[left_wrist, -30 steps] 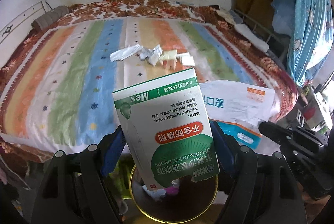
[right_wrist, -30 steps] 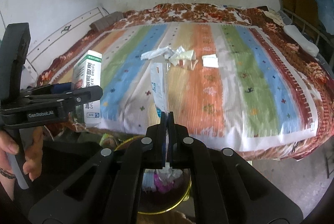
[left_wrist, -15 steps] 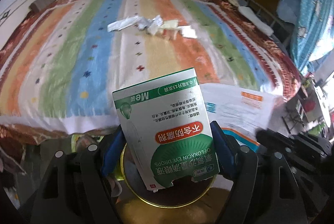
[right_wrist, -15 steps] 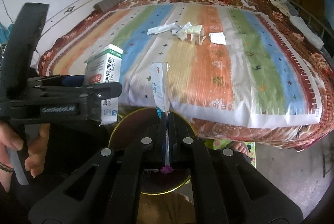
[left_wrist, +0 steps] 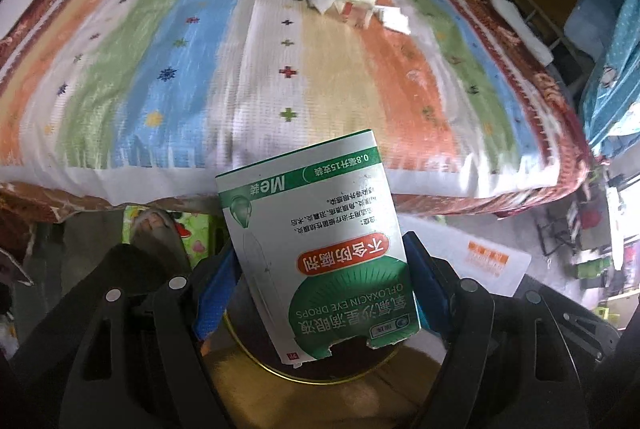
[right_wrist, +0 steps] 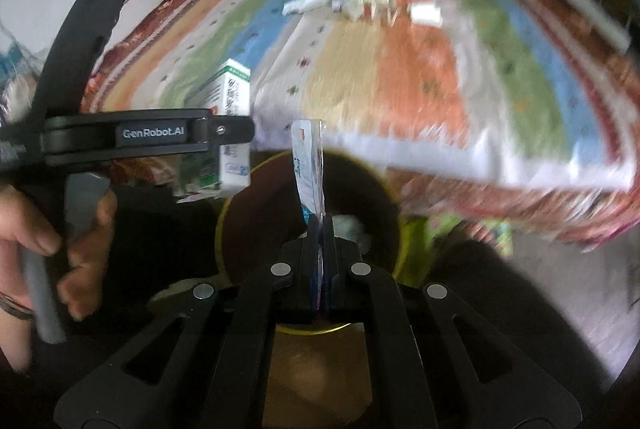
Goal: Collect trash
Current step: 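Open both grippers to drop the box and mask package into the bin, then move both open grippers back to the remaining trash on the bed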
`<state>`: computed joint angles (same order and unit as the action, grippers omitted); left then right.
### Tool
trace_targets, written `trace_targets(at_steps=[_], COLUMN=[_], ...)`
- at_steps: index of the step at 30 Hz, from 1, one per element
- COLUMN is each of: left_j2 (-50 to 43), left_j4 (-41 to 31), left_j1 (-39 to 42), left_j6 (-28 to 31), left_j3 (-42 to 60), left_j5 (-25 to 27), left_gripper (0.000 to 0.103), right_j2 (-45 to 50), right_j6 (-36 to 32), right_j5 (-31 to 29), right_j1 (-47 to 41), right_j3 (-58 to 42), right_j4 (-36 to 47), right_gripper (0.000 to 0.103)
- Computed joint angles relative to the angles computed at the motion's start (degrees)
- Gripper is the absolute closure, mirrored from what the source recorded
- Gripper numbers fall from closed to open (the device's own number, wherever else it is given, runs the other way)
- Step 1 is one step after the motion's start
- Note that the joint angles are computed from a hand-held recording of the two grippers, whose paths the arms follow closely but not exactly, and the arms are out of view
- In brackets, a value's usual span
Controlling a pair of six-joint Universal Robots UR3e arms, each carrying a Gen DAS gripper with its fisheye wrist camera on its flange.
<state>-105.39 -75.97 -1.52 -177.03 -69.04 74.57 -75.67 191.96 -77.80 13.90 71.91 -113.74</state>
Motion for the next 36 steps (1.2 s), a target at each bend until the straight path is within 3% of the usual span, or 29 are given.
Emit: trace_targets(at_steps=[2, 5, 6, 7, 8, 9, 12, 16, 26, 31, 34, 36], left_j2=[-0.9, -2.5, -3.3, -4.2, -4.6, -4.8, -5.5, -4.5, -5.2, -6.7, -8.3, -11.7], left_j4=[-0.1, -2.3, -2.4, -2.3, -2.0, -2.1, -5.8, -3.6, -0.2, 2.3, 0.5, -4.7], left_j1=[-0.1, 1.6, 1.7, 1.3, 0.9, 0.9, 2.1, 2.3, 6.4, 4.2, 4.5, 5.7], left_j6=[-0.5, -0.6, -0.8, -1.1, -1.6, -1.9, -1.2, -2.4, -5.6, -0.8, 1.8, 3.6], left_j3=[0.2, 1.6, 2.3, 3.2, 3.8, 4.2, 6.1, 5.9, 8.9, 11.3, 14.6, 21.0], left_j5=[1.2, -1.8, -2.2, -1.7, -0.9, -1.2, -5.9, -3.1, -1.5, 1.8, 0.5, -2.6], left_gripper=[0.026, 0.024, 0.023, 0.013, 0.007, 0.007, 0.007, 0.006, 0.006, 0.006, 0.006, 0.006], right_j2=[0.7, 2.4, 2.9, 3.3, 3.5, 3.7, 5.1, 5.3, 11.0, 15.5, 18.1, 20.0], right_j6=[0.8, 1.8, 2.2, 2.5, 2.8, 3.0, 2.9, 2.3, -0.2, -1.4, -1.9, -1.6], right_j5=[-0.4, 0.0, 0.7, 1.6, 2.1, 2.1, 2.6, 2.5, -0.5, -1.3, -0.1, 0.3], right_j1=[-0.5, -0.9, -1.2, -1.6, -1.8, -1.9, -1.7, -1.4, -1.1, -1.8, -2.8, -3.4], right_j3=[-0.6, -2.0, -2.4, -2.5, -2.5, -2.5, -3.6, -3.9, -14.6, -24.0, -29.1, -32.4], right_j4=[1.3, 3.6, 4.1, 4.3, 4.1, 3.9, 3.8, 0.7, 2.8, 5.3, 6.2, 6.7], right_gripper=[0.102, 0.099, 0.093, 0.084, 0.063, 0.053, 0.052, 0.037, 0.024, 0.018, 0.015, 0.011])
